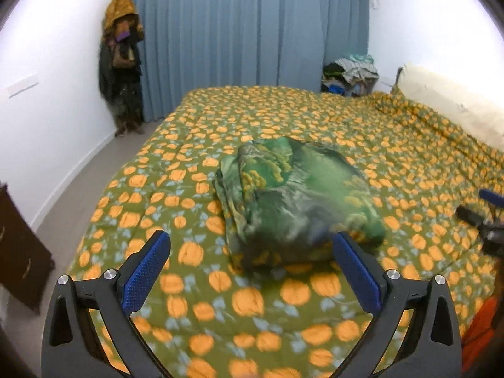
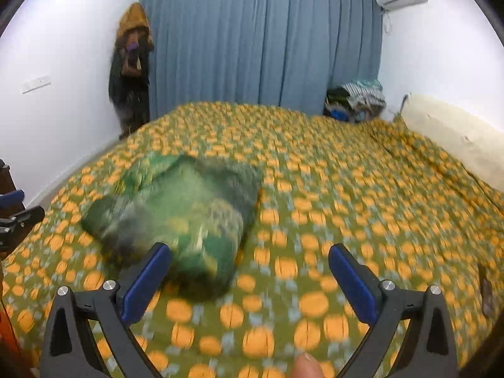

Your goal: Fold large clothes

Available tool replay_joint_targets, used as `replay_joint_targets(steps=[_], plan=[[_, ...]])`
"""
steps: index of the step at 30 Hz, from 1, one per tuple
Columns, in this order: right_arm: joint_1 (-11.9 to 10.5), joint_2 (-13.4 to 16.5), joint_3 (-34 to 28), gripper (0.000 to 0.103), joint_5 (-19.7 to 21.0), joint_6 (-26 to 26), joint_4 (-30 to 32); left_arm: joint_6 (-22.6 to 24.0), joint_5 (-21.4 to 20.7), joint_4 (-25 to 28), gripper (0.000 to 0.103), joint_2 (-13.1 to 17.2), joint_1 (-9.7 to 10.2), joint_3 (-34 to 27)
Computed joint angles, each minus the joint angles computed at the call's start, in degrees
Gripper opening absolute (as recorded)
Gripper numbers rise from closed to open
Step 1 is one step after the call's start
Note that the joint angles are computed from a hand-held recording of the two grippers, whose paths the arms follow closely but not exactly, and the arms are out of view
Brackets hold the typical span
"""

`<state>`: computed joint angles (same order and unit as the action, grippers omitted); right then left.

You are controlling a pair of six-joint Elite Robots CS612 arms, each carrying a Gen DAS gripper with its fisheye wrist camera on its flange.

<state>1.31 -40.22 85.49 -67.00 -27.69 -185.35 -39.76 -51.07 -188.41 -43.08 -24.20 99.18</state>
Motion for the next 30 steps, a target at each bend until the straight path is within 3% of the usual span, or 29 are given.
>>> replay_joint_targets(steps=[3,10,14,22,30], plan=[[-0.9,-2.1,3.7,0.102,0.1,-0.9,-1.2,-3.6,0.1,0.8,0.103,-0.7,-1.31,0.8],[-2.7,-4.9,8.4,0.102,0.6,-1.3,-1.7,-9.8,3.9,8.1,0.103,-1.6,-3.94,0.9],[-3.2,-5.5,9.9,0.102,0.6,-1.7,-2.5,-10.1,6.0,9.1,0.103,-1.7,-5.39,0.8],[-3.3,-5.8,10.8,0.102,-0.7,-2.4,-1.7,-14.7,8.1,13.8,0.103,-2.4,-6.64,0.8],[-3.3,-6.8,12.4,0.102,0.2,-4.4,-0.8,-14.9,4.8,16.4,0.103,-3.2,-6.65,0.8]])
